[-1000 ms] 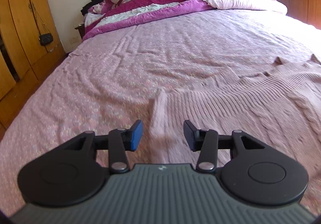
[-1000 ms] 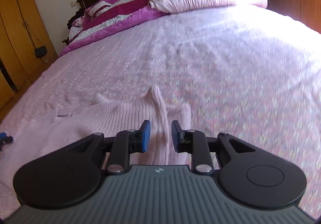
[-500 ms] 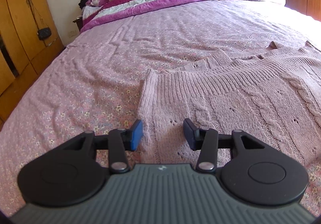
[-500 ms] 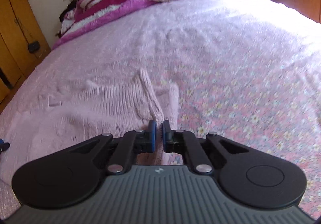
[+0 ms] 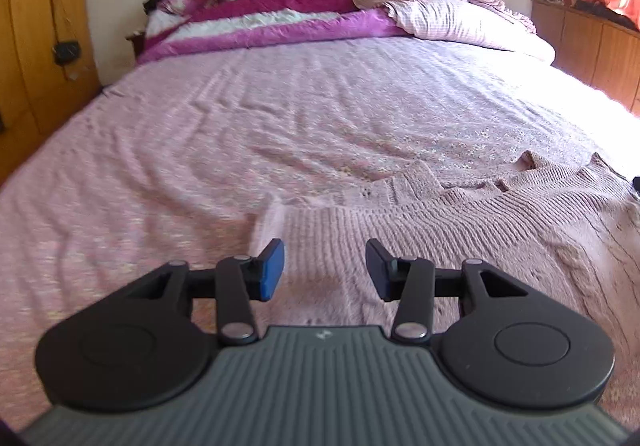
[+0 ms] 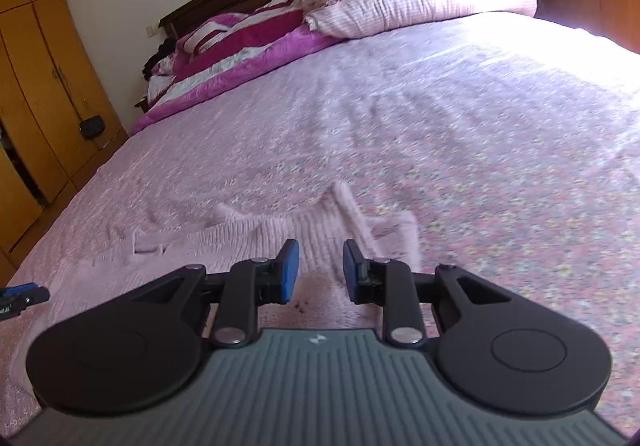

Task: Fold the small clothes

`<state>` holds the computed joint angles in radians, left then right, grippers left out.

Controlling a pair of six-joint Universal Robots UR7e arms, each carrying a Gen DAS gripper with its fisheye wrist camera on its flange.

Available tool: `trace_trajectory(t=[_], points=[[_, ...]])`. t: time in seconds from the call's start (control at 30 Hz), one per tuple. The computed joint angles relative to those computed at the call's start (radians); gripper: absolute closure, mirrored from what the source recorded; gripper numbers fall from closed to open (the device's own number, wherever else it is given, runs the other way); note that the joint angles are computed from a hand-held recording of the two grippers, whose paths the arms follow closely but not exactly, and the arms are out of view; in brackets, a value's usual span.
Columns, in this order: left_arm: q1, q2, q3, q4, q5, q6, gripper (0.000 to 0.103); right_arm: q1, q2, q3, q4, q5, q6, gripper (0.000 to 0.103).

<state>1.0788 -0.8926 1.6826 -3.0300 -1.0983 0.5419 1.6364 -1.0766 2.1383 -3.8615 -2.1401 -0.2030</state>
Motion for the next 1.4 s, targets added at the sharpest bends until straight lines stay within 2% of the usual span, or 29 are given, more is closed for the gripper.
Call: trace_trajectory(t=[0.03, 0.13, 0.2, 0.37, 0.53, 0.67, 0.73, 0.83, 0.93, 1.07, 1.23, 1.3, 1.4], points=[[0.006, 0.015, -0.014, 0.001, -0.005, 0.014, 0.056, -0.003, 0.013, -0.016, 0.018, -0.007, 0.004, 0.072], [0.014, 0.056, -0.044, 0.003, 0.039, 0.026, 0.054, -0.023, 0.051, -0.056, 0.046, -0.034, -0.004, 0.072], [0.020, 0.059, -0.043, -0.010, 0.027, 0.016, 0.053, -0.037, 0.066, -0.068, 0.026, -0.020, -0.034, 0.072], [0.012, 0.041, -0.030, -0.001, 0.041, -0.021, 0.053, -0.039, 0.052, -0.074, 0.064, -0.017, -0.033, 0.072], [-0.013, 0.004, 0.020, -0.011, 0.087, -0.023, 0.053, -0.016, 0.029, -0.032, 0.025, -0.009, 0.031, 0.071], [-0.035, -0.027, 0.062, -0.007, 0.132, -0.053, 0.053, 0.029, 0.034, -0.012, -0.006, 0.028, -0.019, 0.071], [-0.046, -0.039, 0.086, -0.018, 0.152, -0.069, 0.053, 0.043, 0.047, -0.021, 0.022, 0.032, -0.030, 0.071], [-0.059, -0.057, 0.121, -0.044, 0.170, -0.085, 0.053, 0.051, 0.098, -0.063, 0.064, -0.034, -0.057, 0.071], [-0.072, -0.079, 0.145, -0.034, 0.183, -0.119, 0.053, 0.022, 0.135, -0.073, 0.004, -0.010, -0.079, 0.071], [-0.091, -0.113, 0.180, -0.032, 0.193, -0.166, 0.053, -0.003, 0.098, -0.041, 0.002, 0.059, 0.026, 0.071], [-0.109, -0.155, 0.216, 0.027, 0.199, -0.229, 0.053, 0.021, 0.057, 0.039, -0.088, 0.054, 0.043, 0.069], [-0.113, -0.167, 0.228, 0.059, 0.203, -0.257, 0.053, 0.039, 0.037, 0.089, -0.142, 0.041, 0.048, 0.058], [-0.118, -0.182, 0.246, 0.090, 0.209, -0.290, 0.043, 0.064, 0.020, 0.164, -0.217, 0.011, 0.041, 0.051]])
